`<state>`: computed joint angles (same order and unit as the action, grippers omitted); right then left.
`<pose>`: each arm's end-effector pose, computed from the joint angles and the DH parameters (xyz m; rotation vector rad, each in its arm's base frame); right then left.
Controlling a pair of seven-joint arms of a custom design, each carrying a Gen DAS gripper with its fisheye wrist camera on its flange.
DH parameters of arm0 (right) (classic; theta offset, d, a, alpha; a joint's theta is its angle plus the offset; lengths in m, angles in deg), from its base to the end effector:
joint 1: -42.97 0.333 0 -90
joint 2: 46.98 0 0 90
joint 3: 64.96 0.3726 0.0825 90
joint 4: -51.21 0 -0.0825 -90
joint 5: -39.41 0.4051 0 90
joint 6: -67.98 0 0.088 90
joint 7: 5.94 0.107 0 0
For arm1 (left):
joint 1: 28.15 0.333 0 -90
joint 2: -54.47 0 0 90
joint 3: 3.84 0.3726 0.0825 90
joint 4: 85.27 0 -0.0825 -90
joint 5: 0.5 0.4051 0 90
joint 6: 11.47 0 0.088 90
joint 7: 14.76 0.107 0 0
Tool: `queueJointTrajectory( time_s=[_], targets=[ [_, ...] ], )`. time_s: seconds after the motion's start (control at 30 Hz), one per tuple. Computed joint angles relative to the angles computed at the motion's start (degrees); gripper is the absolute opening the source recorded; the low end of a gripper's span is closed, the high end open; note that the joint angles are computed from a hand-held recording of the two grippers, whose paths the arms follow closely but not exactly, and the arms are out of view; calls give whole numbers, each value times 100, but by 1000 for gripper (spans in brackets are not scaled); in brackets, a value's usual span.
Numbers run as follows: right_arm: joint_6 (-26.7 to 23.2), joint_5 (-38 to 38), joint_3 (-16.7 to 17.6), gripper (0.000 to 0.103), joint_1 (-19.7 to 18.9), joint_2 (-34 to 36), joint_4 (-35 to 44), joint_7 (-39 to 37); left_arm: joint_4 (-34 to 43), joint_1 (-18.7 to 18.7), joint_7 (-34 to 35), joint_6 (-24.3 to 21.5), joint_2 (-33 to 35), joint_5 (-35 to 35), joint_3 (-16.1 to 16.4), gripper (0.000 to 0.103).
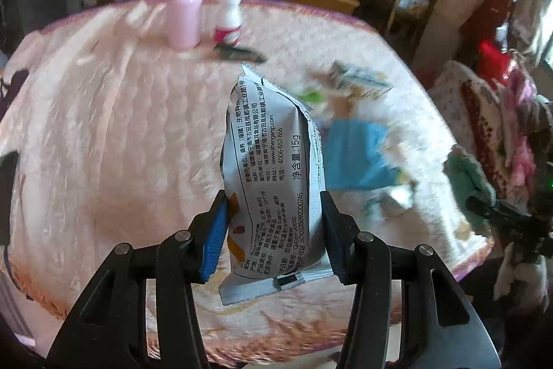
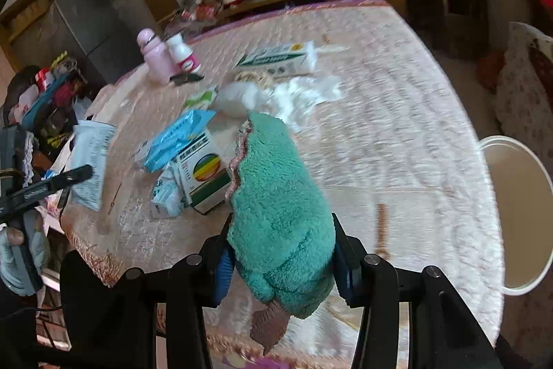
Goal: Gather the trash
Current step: 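Carry both items to the white bucket and open both tools to drop them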
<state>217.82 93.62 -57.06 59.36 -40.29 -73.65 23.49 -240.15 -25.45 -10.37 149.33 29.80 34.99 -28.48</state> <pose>0.5497 0.2263 0.4059 -2.2516 1.0291 0.0246 0.3703 -0.1830 0.4326 -2.2900 1.2690 -0.6747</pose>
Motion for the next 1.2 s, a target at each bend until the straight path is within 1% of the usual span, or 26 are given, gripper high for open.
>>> queueJointTrajectory(
  time_s=[0.1, 0.13, 0.2, 0.37, 0.4, 0.5, 0.57, 0.7, 0.8, 0.9, 0.93, 1.0, 1.03, 1.07, 1.1, 1.13, 1.2],
  targets=[
    [99, 39, -67, 46, -70, -63, 0, 28, 322, 30, 14, 85, 165, 178, -138, 49],
    [142, 43, -89, 46, -91, -73, 2, 43, 523, 72, 5, 136, 350, 310, -223, 49],
    [334, -10, -140, 46, -131, -81, 2, 134, 868, 41, 19, 239, 715, 536, -269, 49],
    [857, -271, -291, 47, -338, -1, 90, 468, 2059, -270, 107, 359, 1989, 1171, -261, 49],
    [944, -349, -321, 47, -400, 24, 105, 552, 2419, -360, 169, 391, 2365, 1335, -256, 49],
    [1156, -698, -402, 47, -590, 186, 223, 948, 3230, -684, 378, 338, 3162, 1496, -153, 49],
    [1188, -902, -448, 47, -773, 325, 340, 1183, 3794, -874, 616, 386, 3717, 1374, -79, 49],
    [1187, -1427, -515, 47, -1068, 701, 675, 1798, 4916, -1247, 1100, 308, 4717, 1040, 62, 50],
    [1148, -1623, -451, 47, -1299, 943, 900, 2072, 5731, -1552, 1396, 215, 5403, 712, 181, 53],
    [1252, -1761, -342, 47, -1486, 1145, 1057, 2234, 6368, -1672, 1708, 352, 5999, 264, 185, 56],
    [1269, -1749, -275, 50, -1558, 1210, 1117, 2258, 6574, -1690, 1856, 358, 6181, 119, 151, 56],
    [1392, -1739, -185, 52, -1652, 1310, 1186, 2361, 6934, -1698, 2220, 321, 6501, -147, 41, 57],
    [1481, -1722, -127, 53, -1701, 1333, 1185, 2373, 7119, -1662, 2468, 306, 6676, -295, -77, 57],
    [1573, -1697, -65, 56, -1755, 1354, 1182, 2366, 7170, -1649, 2604, 307, 6735, -409, -122, 57],
    [1650, -1672, 0, 65, -1804, 1339, 1134, 2355, 7173, -1676, 2655, 289, 6735, -494, -92, 57],
    [1695, -1643, 59, 72, -1858, 1338, 1113, 2339, 7103, -1736, 2645, 277, 6670, -538, 6, 57],
    [1692, -1586, 165, 72, -1959, 1339, 1089, 2282, 7050, -1883, 2653, 204, 6588, -615, 211, 57]
  ],
)
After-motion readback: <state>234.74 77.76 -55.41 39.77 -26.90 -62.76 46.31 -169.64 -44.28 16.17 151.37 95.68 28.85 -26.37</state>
